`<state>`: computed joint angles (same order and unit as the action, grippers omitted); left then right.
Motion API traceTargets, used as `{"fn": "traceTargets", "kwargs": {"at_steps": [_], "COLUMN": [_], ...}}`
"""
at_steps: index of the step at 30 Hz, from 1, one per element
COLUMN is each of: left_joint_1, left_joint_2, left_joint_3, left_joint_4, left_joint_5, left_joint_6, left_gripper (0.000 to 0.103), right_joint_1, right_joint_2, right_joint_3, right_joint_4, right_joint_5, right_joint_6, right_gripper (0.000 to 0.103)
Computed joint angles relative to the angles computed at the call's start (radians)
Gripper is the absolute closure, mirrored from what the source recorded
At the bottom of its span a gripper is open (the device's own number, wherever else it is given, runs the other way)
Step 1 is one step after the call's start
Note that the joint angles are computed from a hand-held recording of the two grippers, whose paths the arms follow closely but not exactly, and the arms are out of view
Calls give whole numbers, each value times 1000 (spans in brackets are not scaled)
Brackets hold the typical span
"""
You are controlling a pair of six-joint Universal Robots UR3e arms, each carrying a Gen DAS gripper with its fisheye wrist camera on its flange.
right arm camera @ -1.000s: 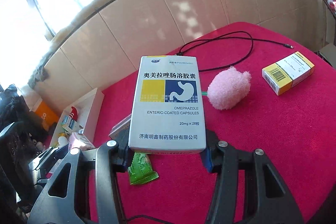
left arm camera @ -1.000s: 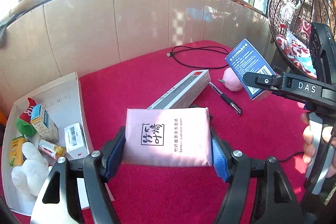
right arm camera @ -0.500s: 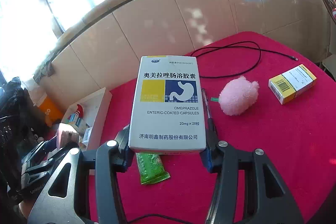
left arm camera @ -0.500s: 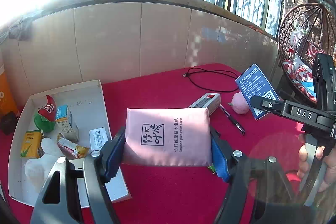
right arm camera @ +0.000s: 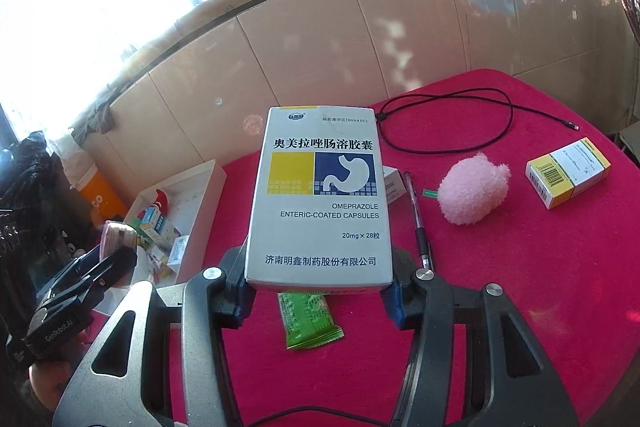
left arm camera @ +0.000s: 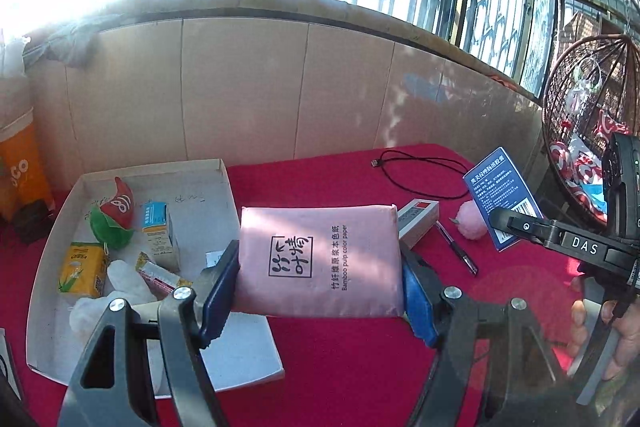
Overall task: Organize objects
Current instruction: 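Carry the pink tissue pack and omeprazole box over the white tray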
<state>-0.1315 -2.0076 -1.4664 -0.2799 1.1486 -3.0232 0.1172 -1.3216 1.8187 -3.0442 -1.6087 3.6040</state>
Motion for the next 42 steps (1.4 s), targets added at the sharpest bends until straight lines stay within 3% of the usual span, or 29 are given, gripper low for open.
{"fn": "traceTargets", "kwargs": {"at_steps": [42], "left_joint_1": [167], "left_joint_2": [61], "left_joint_3": [-113], "left_joint_4": [112], "left_joint_5": [-75], "left_joint_6": [-106], "left_gripper": [30], "right_joint_1": [110], "right_joint_2": [123], "right_joint_3": [-255], "right_joint_4": [145], "right_joint_5": [-21], "right_joint_6": [-62], "right_gripper": [52]}}
